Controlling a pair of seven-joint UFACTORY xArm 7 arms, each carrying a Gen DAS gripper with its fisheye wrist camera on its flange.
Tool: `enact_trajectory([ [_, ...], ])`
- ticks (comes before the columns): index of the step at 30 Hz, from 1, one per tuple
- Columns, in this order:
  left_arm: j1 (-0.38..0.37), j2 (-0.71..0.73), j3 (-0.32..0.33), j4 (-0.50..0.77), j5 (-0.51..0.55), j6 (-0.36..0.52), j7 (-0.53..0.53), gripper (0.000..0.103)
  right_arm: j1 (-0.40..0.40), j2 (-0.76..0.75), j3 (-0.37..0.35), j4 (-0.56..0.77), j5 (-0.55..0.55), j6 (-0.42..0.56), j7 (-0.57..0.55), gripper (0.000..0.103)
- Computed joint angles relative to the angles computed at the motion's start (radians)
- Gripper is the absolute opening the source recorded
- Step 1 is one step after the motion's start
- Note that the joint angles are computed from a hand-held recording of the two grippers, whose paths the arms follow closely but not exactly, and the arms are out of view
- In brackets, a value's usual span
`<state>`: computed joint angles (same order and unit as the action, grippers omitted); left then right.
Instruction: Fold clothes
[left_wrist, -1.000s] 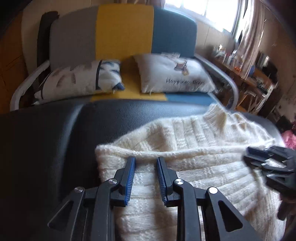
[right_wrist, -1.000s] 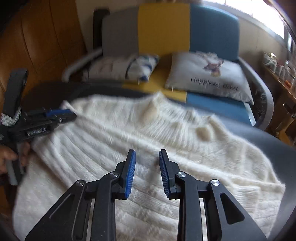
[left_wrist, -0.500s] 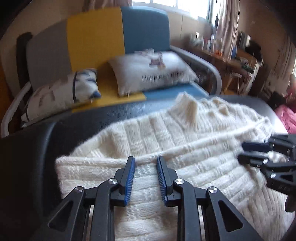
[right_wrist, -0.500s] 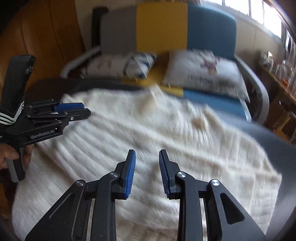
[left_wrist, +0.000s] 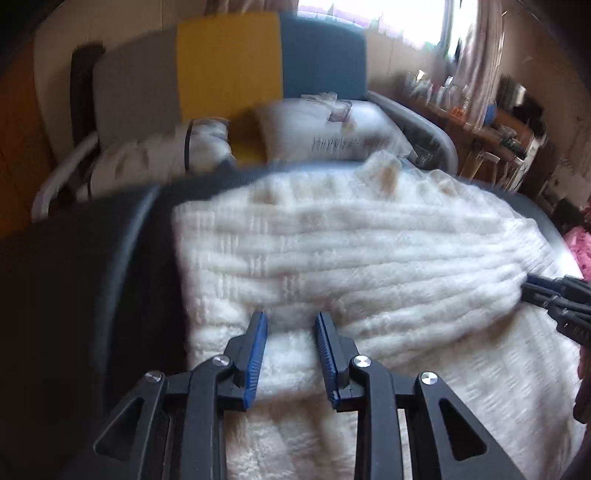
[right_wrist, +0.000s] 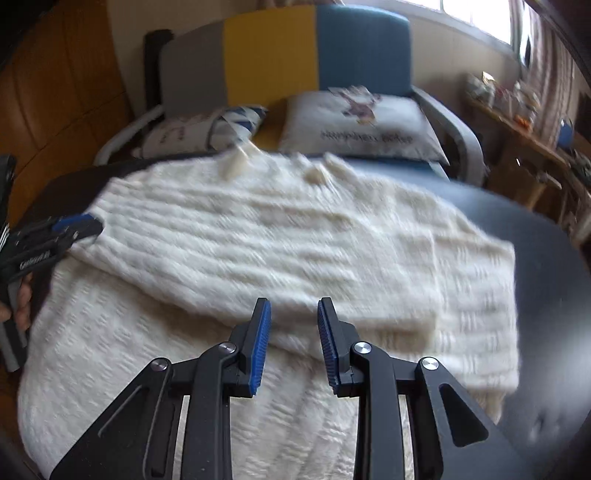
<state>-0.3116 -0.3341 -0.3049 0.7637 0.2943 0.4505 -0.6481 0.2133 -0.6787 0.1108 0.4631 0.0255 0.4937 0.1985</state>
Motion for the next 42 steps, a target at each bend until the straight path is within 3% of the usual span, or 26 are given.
enact_trajectory([
  [2,-0.002,-0.008,-0.002,0.004,-0.005,0.023,-0.007,0.027,-0.002,-0.011,-0.001,-0.007,0.002,-0.004,0.006,0.029],
  [8,-0.077,-0.168,0.013,-0.099,-0.129,-0.027,0.012,0.027,0.025,-0.194,-0.004,-0.048,0.027,0.090,0.022,0.029],
  [13,-0.148,-0.269,-0.021,-0.171,-0.208,0.040,0.004,0.028,0.070,-0.422,0.045,-0.129,0.045,0.254,0.081,0.029],
  [15,-0.179,-0.312,-0.031,-0.206,-0.240,0.064,-0.009,0.028,0.101,-0.520,0.053,-0.164,0.052,0.337,0.096,0.035],
  [18,-0.177,-0.333,-0.060,-0.236,-0.233,0.086,-0.027,0.027,0.114,-0.590,0.077,-0.199,0.048,0.448,0.122,0.038],
  [23,-0.196,-0.382,-0.049,-0.242,-0.257,0.110,-0.054,0.028,0.116,-0.694,0.054,-0.233,0.066,0.484,0.167,0.039],
  [27,-0.222,-0.444,-0.075,-0.276,-0.254,0.175,-0.059,0.028,0.123,-0.753,0.055,-0.224,0.065,0.589,0.166,0.039],
  [30,-0.234,-0.506,-0.088,-0.329,-0.246,0.161,-0.075,0.028,0.111,-0.863,0.035,-0.262,0.072,0.641,0.174,0.039],
  [33,-0.261,-0.542,-0.049,-0.338,-0.286,0.165,-0.079,0.028,0.068,-0.918,0.009,-0.248,0.074,0.684,0.182,0.039],
  [38,-0.276,-0.576,-0.063,-0.345,-0.302,0.171,-0.079,0.028,-0.016,-0.932,-0.039,-0.233,0.052,0.677,0.147,0.039],
  [42,-0.249,-0.536,-0.101,-0.337,-0.270,0.182,-0.089,0.028,-0.073,-0.850,-0.083,-0.257,0.051,0.627,0.117,0.039],
])
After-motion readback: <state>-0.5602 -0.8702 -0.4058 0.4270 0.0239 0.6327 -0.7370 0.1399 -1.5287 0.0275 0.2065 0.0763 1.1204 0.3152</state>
